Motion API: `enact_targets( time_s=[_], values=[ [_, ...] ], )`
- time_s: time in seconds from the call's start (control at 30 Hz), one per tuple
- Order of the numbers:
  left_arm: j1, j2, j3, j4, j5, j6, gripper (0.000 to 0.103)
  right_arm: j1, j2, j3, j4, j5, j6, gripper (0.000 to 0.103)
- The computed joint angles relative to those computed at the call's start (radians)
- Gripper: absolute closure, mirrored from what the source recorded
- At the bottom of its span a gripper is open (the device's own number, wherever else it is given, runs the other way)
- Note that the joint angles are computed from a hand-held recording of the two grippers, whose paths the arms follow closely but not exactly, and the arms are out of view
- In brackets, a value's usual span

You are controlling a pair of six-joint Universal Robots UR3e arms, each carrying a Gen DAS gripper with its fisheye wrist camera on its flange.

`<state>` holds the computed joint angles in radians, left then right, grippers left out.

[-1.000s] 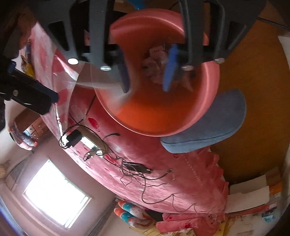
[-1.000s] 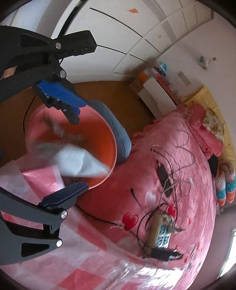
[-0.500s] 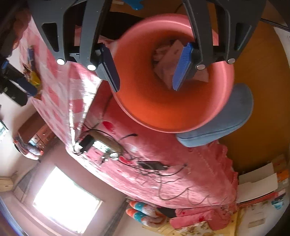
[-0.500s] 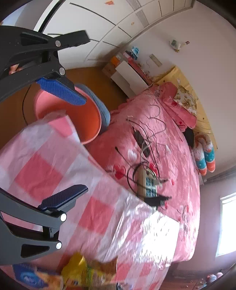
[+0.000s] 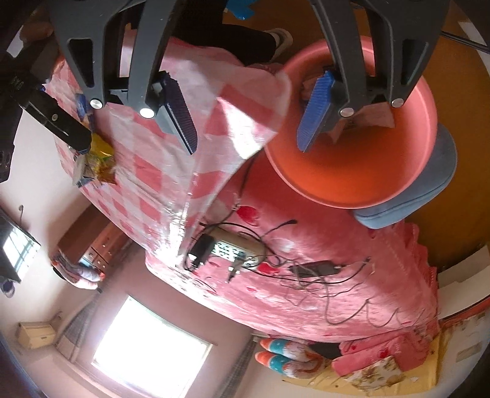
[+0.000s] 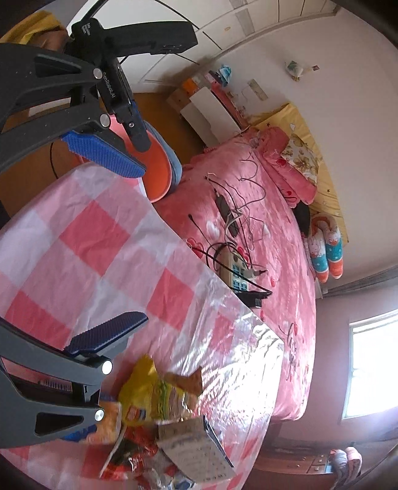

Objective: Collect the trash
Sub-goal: 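Move both open tools back over the trash on the table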

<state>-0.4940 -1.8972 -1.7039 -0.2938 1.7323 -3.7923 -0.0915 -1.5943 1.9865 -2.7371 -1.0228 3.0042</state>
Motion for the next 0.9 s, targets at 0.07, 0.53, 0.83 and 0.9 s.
enact_targets(
  time_s=[0.07, 0.53, 0.83, 0.9],
  values=[
    [-0.016, -0.016, 0.036, -0.020, 0.004, 0.004, 0.031, -0.020, -0.022, 0.026, -0.013, 0.003, -0.014, 0.015],
    [-0.118, -0.160, 0.342, -0.208, 0.040, 0.016, 0.019, -0.223, -0.117, 0.133, 0.006, 0.122, -0.069, 0.011],
    [-0.171, -0.260, 0.532, -0.316, 0.063, 0.025, 0.016, -0.361, -0.161, 0.167, 0.068, 0.197, -0.127, 0.011],
    [-0.180, -0.284, 0.575, -0.340, 0.066, 0.028, 0.016, -0.387, -0.170, 0.168, 0.087, 0.211, -0.142, 0.011]
  ],
)
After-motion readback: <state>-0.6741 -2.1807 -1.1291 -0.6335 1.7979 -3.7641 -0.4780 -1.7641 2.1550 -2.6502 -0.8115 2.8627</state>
